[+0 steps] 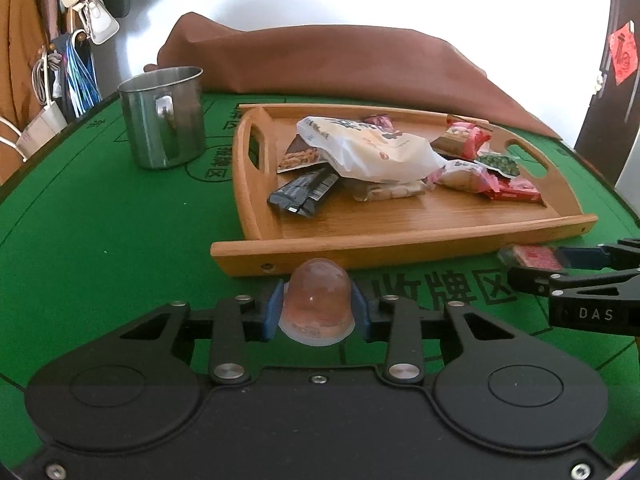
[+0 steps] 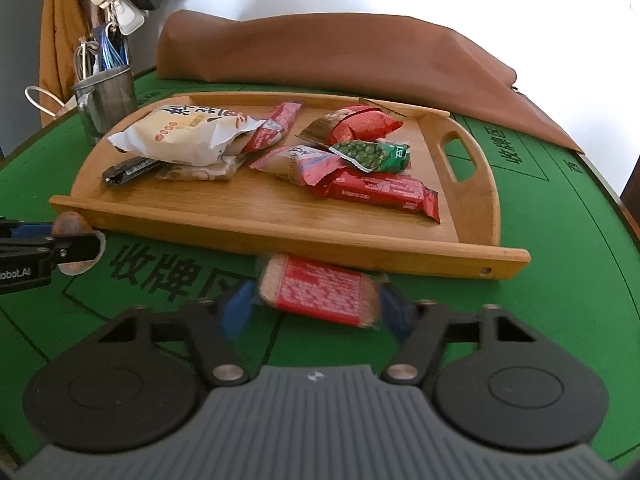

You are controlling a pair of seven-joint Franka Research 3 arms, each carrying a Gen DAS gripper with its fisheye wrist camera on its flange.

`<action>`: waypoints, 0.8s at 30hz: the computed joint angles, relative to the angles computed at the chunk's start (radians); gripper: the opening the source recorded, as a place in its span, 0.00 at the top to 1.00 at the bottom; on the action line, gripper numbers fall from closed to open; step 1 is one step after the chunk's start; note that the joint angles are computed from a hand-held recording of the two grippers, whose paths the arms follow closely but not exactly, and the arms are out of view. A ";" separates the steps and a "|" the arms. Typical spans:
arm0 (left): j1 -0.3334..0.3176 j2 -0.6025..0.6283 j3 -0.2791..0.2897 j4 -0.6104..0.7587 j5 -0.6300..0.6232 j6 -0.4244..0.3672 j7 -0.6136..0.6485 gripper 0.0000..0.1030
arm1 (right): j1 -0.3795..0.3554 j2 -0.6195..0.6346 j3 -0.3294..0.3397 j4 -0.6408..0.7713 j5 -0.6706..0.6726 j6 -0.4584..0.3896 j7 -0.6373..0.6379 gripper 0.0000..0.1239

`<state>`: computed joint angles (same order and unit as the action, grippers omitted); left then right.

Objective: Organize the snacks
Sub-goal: 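Grasp the jelly cup with the left tool while the right tool grasps the red-and-white wafer pack, then lift the jelly cup and wafer pack and carry them over the tray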

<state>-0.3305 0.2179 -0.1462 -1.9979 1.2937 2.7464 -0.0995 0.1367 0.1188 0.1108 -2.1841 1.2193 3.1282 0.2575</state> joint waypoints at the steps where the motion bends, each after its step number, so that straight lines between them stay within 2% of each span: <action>1: 0.000 -0.001 -0.001 -0.002 -0.002 0.001 0.000 0.66 | 0.008 -0.006 -0.007 -0.011 -0.036 0.006 0.034 0.48; 5: 0.000 -0.010 -0.003 -0.012 -0.003 0.010 0.002 0.66 | 0.003 -0.027 -0.002 -0.025 0.000 -0.003 -0.013 0.48; 13: 0.003 -0.044 -0.012 -0.035 0.023 0.021 -0.028 0.67 | 0.018 -0.064 -0.037 -0.044 0.022 -0.048 -0.010 0.48; 19: 0.010 -0.066 -0.024 -0.039 0.050 0.046 -0.055 0.67 | 0.032 -0.091 -0.057 -0.047 0.089 -0.057 -0.065 0.48; 24: 0.011 -0.063 -0.030 -0.015 0.068 0.054 -0.057 0.67 | 0.040 -0.099 -0.070 -0.044 0.077 -0.063 -0.047 0.48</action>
<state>-0.3196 0.1547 -0.1765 -2.0131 1.3613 2.8004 -0.1568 0.1763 0.0200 0.0404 -2.2278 1.2968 3.0656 0.2100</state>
